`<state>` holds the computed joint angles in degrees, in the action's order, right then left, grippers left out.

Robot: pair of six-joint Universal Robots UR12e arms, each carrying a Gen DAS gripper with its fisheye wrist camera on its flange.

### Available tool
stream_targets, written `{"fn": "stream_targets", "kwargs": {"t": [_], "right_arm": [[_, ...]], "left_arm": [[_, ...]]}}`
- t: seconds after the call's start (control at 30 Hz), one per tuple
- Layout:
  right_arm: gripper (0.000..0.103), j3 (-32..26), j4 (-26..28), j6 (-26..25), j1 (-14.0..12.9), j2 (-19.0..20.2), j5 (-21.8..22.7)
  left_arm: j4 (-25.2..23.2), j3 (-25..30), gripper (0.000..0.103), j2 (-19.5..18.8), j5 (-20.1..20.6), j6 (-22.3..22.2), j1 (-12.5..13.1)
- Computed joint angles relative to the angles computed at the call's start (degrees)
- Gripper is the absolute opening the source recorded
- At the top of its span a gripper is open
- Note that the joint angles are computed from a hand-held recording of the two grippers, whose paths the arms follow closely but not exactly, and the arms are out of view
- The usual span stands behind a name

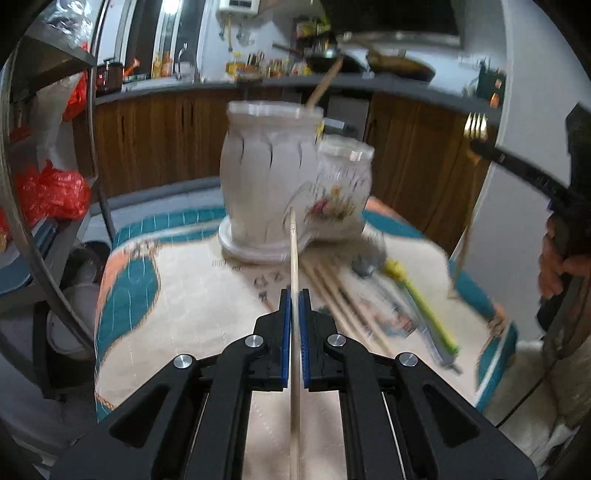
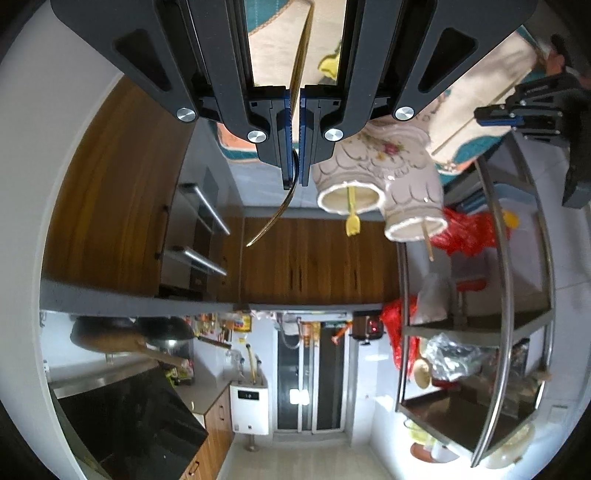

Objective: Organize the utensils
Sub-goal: 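Lift the chopstick and gold fork and lower them into the ceramic holder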

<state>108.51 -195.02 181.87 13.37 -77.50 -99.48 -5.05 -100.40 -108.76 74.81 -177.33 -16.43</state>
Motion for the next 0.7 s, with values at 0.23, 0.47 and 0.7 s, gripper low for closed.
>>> {"fn": "stream_targets", "kwargs": {"t": [0.23,0.47,0.7], "right_arm": [[0.004,-1.6,-2.3,0.6,0.1,0.4,1.8],[0.004,-3.9,-5.2,0.4,0.0,1.5,4.1],[0.004,-7.2,-8.1,0.8,-0.2,3.2,7.5]], "left_arm": [[15.2,-1.5,0.004,-0.1,2.9,-4.0,0.3],[19.1,0.2,0.004,-1.1,4.0,-6.2,0.9],[20.7,3.7,0.004,-2.6,3.1,-6.4,1.1]]}}
